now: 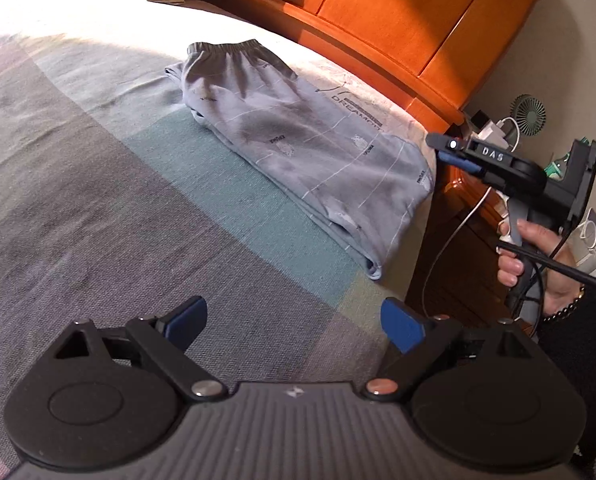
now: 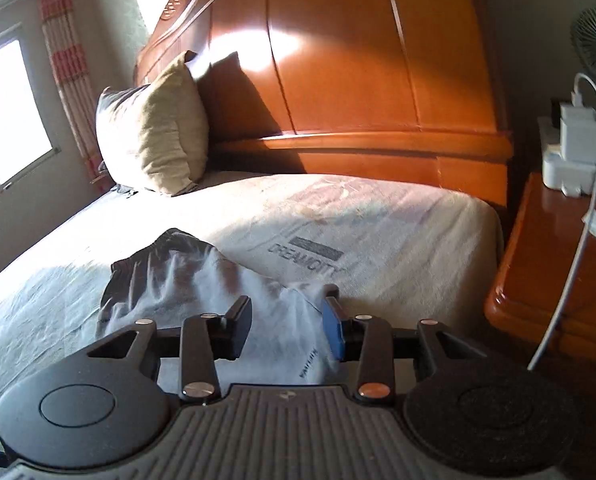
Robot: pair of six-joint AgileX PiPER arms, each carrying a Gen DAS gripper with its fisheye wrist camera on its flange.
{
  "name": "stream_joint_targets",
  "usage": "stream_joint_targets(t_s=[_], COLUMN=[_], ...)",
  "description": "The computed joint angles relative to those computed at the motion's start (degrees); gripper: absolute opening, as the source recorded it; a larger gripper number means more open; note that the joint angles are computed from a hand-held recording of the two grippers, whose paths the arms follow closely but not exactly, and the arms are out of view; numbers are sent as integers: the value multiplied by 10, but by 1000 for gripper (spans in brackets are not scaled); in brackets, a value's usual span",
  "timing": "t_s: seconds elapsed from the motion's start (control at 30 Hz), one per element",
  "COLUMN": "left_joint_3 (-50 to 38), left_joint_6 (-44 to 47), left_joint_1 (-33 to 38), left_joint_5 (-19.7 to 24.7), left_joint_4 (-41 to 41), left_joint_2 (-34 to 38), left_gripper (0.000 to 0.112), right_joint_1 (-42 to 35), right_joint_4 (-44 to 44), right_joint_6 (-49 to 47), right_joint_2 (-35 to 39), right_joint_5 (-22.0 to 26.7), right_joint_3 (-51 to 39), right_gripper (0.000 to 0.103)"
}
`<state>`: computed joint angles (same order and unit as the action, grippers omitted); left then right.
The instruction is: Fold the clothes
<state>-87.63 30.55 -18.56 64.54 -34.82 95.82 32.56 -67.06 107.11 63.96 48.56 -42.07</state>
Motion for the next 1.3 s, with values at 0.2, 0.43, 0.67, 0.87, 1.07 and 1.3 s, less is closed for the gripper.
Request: stream_joint_targets(t_s=[0.2, 0.43, 0.67, 0.87, 1.07, 1.3], left_joint_3=[44, 69, 83, 112, 117, 130], left_joint_6=[-9, -36, -76, -59, -56, -38], left_joint_1=[-6, 2, 47, 89, 106, 143], left_joint_5=[-43, -75, -88, -84, -90, -64], left_joint_4=[46, 98, 110, 95, 91, 76], left_joint_2=[-29, -56, -80, -102, -99, -115], left_gripper=[93, 94, 94, 94, 94, 94], right_joint_1=[-164, -145, -166, -148, -161, -172], right_joint_4=[66, 166, 348, 347, 375, 403], right_joint_6=[-137, -282, -563, -619, -715, -736], right_joint_2=[79, 53, 296, 371, 441, 628], right_joint_5=[-189, -174, -209, -148, -129, -50], right_joint_3=[1, -75, -298, -396, -540, -769], right_gripper=[50, 59, 68, 79, 79, 93])
